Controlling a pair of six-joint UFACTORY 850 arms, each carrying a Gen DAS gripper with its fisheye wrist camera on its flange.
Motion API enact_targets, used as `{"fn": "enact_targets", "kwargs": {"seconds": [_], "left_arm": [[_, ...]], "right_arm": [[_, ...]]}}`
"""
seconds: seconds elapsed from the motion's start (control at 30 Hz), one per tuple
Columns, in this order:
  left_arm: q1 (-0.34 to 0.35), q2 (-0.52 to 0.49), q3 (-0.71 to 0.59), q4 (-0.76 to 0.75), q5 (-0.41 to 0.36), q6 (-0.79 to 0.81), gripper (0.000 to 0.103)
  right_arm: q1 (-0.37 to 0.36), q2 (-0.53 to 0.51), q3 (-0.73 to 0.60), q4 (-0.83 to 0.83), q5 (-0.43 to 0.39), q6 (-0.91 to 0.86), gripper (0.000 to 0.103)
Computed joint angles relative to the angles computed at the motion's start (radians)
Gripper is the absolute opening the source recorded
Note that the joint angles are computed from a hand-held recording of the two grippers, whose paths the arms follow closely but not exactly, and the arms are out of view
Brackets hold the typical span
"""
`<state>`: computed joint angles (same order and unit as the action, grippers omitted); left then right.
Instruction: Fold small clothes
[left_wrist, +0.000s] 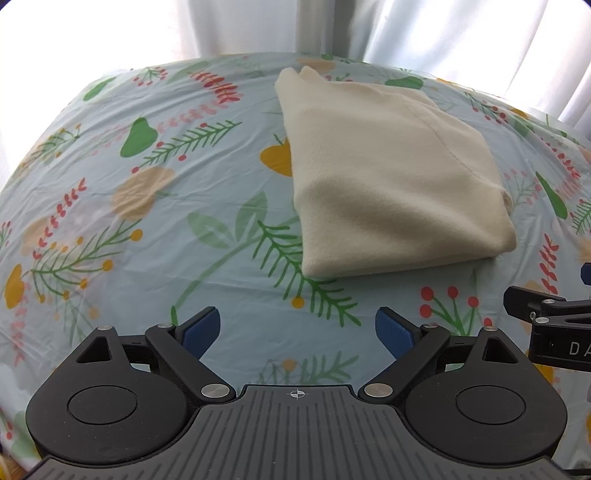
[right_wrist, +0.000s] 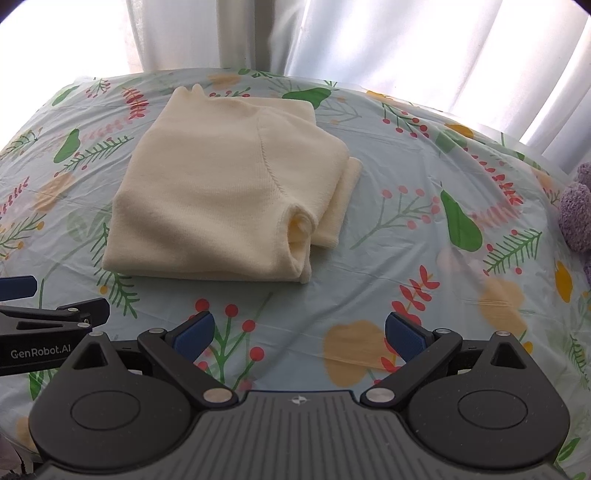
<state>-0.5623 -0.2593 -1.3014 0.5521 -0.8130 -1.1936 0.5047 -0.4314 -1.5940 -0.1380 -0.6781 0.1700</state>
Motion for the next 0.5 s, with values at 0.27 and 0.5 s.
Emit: {"fn": "enact_targets", "kwargs": {"seconds": [0.27,0.5], "left_arm": [[-0.001,0.004,0.005,0.01,0.003,-0.004,0.095],[-0.001,0.005,0.006,0.011,0.004,-0.006,0.095]], "right_arm": [[0.0,0.003,0.002,0.004,0.007,0.001,0.099],[0.001,0.005,0.005,0.001,0.011,0.005,0.099]]}}
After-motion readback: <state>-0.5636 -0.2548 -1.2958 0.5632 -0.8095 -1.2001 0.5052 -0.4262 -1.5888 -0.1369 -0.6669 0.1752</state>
